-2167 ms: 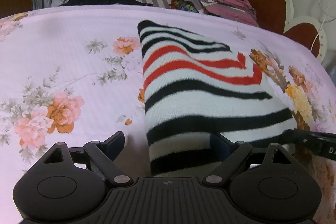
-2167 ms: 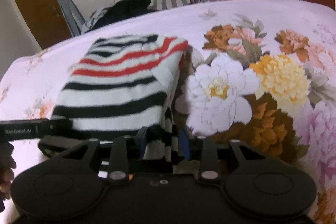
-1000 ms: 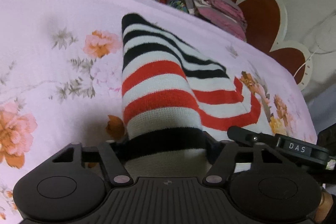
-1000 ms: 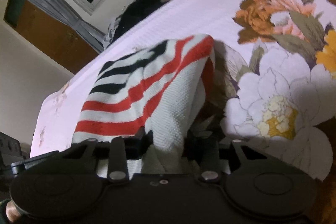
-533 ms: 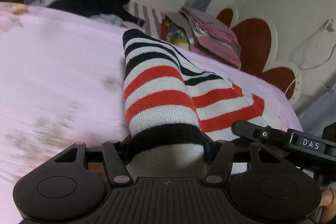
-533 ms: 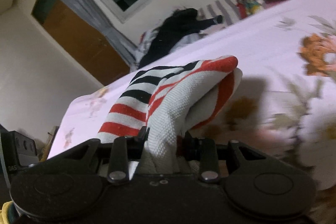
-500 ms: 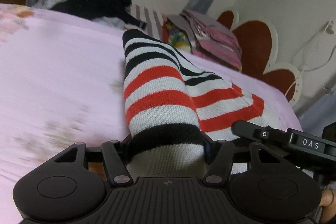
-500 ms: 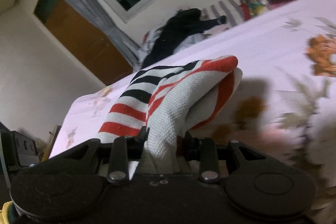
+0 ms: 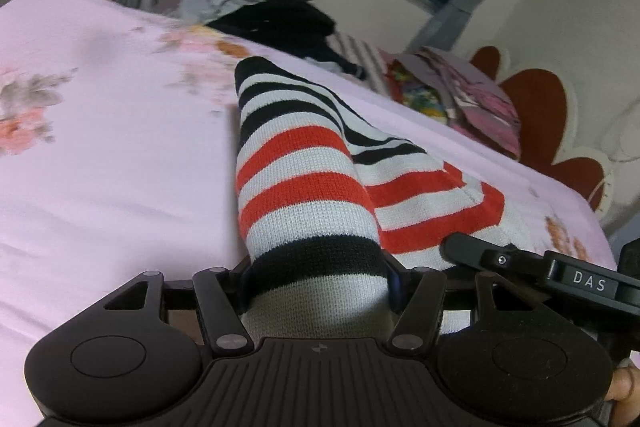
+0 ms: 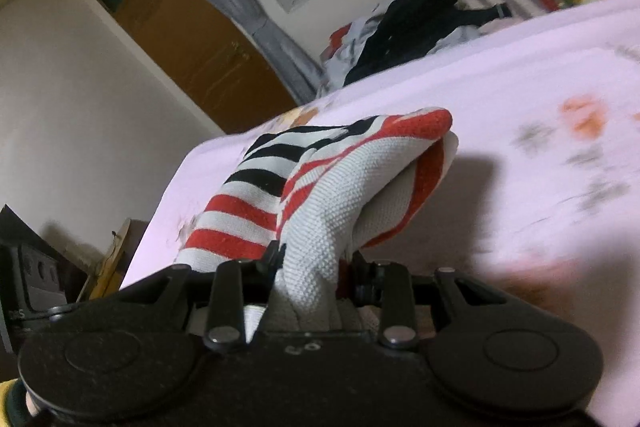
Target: Fold small clothes
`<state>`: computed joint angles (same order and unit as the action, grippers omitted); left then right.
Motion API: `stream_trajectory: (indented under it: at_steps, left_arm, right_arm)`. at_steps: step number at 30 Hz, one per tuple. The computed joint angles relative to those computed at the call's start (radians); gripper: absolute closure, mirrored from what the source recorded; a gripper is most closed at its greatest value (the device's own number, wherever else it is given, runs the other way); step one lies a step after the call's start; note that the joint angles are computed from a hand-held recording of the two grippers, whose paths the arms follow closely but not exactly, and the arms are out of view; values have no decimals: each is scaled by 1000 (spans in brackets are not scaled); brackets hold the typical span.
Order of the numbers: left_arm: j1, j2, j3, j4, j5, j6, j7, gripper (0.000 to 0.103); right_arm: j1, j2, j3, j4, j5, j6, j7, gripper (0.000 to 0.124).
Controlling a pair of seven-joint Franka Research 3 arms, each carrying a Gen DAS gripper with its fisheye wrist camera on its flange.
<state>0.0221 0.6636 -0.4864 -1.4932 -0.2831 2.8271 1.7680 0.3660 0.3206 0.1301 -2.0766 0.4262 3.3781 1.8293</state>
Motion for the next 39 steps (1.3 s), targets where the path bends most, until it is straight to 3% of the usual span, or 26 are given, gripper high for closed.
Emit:
stream_trajectory:
  at_steps: [4, 7, 9, 12, 14, 16, 18, 20, 22, 26, 30, 32, 34, 38, 39]
  left_arm:
    - [24, 40, 3, -1, 18, 29, 49, 43]
    - [48, 59, -10, -40, 23, 74, 67, 38]
    - [83, 58, -51, -76, 17, 117, 79, 37]
    - [89, 45, -54, -94, 41, 124, 52, 36]
    - [95, 28, -55, -105, 50, 128, 32, 36]
    - [121, 6, -78, -138, 54, 170, 37, 36]
    - [112, 7, -69, -127, 85, 205, 24, 36]
    - [90, 39, -51, -56, 110, 158, -14, 36]
    - [64, 66, -26, -4, 126, 131, -44, 36]
    - [-13, 108, 59, 71, 175, 100, -110, 36]
    - [-26, 136, 72, 96, 195, 90, -144, 32]
    - [-33, 137, 84, 91, 202, 97, -170, 25]
    - [-28, 134, 81, 87, 207, 92, -183, 24]
    - [-53, 104, 112, 72, 249, 85, -200, 24]
    - [-48, 101, 107, 71, 250, 79, -200, 24]
  right_arm:
    - [63, 81, -59, 82, 19, -48, -5, 92]
    - [196, 111, -207, 109, 31, -121, 34, 90]
    - [212, 101, -226, 90, 60, -122, 48, 87]
    - [281, 69, -300, 54, 46, -114, 136, 80]
    - [367, 58, -399, 44, 38, -116, 175, 70]
    - [457, 60, -502, 41, 31, -115, 208, 68]
    - [442, 67, -495, 53, 33, -109, 235, 71]
    - [354, 88, -420, 91, 29, -127, 236, 80]
    - [357, 116, -430, 114, 18, -130, 263, 88]
    - [471, 196, -572, 179, -49, -150, 275, 107]
    - [601, 280, -748, 225, -119, -205, 302, 111]
    - [587, 292, -747, 241, -151, -258, 315, 111]
    - [546, 292, -707, 252, -167, -259, 327, 111]
    - [642, 303, -818, 239, -220, -264, 427, 99]
    - [643, 285, -813, 221, -228, -251, 439, 99]
